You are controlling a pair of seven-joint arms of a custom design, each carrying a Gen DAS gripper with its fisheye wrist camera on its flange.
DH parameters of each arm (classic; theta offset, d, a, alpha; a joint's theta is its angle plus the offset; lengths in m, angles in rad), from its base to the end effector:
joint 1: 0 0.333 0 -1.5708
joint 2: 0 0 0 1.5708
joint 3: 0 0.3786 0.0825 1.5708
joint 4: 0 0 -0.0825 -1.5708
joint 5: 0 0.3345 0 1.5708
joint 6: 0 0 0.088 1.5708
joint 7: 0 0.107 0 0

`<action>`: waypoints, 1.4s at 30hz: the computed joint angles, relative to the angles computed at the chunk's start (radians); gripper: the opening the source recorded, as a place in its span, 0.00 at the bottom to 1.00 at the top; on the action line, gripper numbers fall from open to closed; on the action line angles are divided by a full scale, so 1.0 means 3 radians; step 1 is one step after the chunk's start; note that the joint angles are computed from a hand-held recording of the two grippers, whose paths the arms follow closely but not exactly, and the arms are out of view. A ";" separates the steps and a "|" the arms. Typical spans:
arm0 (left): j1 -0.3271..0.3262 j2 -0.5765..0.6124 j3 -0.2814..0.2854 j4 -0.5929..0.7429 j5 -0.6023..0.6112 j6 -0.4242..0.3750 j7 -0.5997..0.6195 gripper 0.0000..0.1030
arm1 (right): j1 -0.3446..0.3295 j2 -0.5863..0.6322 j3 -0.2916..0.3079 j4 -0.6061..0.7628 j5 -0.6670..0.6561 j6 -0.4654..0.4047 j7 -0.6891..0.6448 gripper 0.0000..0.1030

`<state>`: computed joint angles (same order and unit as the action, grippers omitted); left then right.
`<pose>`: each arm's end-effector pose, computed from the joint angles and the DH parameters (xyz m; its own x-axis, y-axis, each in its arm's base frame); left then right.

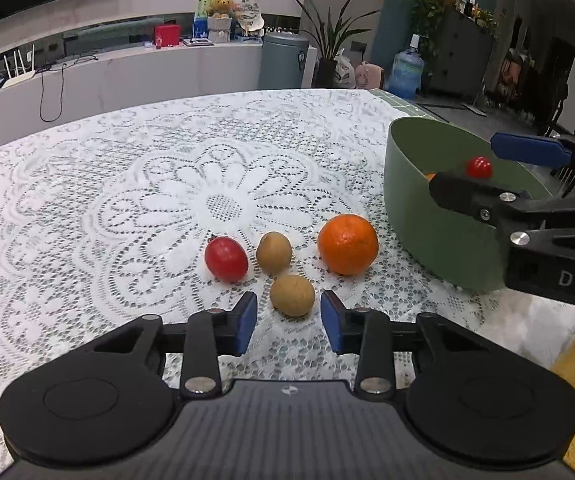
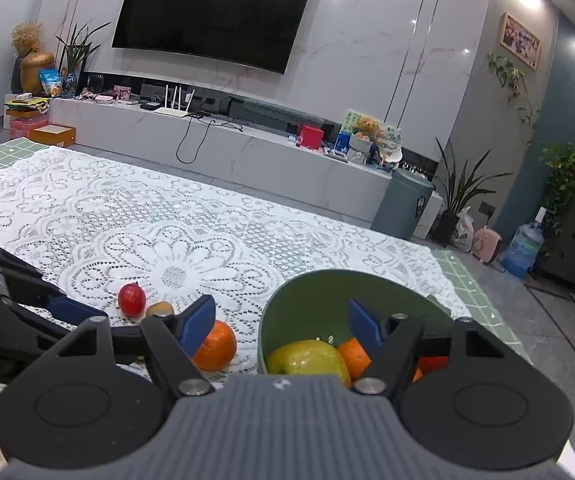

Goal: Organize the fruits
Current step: 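Grasp a brown kiwi-like fruit with the left gripper while the right gripper grasps an orange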

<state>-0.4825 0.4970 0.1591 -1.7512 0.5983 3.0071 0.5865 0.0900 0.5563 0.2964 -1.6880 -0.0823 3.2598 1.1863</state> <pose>0.6371 -0.2805 0.4544 -0.0148 -0.9886 0.1499 -0.7055 -0.0959 -0.7022 0.6808 0.2251 0.4984 0.5404 -0.8065 0.2397 -0.3163 -0.4587 -0.8304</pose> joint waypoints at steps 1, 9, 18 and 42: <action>0.0031 0.0020 -0.0037 0.0022 -0.0023 0.0001 0.0036 0.38 | -0.0009 0.0012 0.0015 0.0024 0.0006 -0.0039 0.0002 0.62; 0.0095 0.0111 -0.0104 0.0078 -0.0221 0.0045 0.0189 0.30 | -0.0164 0.0074 0.0235 0.0096 0.0099 -0.0171 -0.0131 0.59; -0.0209 0.0068 0.0267 0.0072 -0.0143 -0.0038 0.0039 0.29 | -0.0193 0.0091 0.0333 0.0020 0.0047 -0.0073 -0.0426 0.49; 0.0226 -0.0280 -0.0154 -0.0070 0.0813 -0.0391 -0.1115 0.29 | 0.0980 0.0248 -0.0966 0.0187 -0.0283 -0.0228 -0.0928 0.37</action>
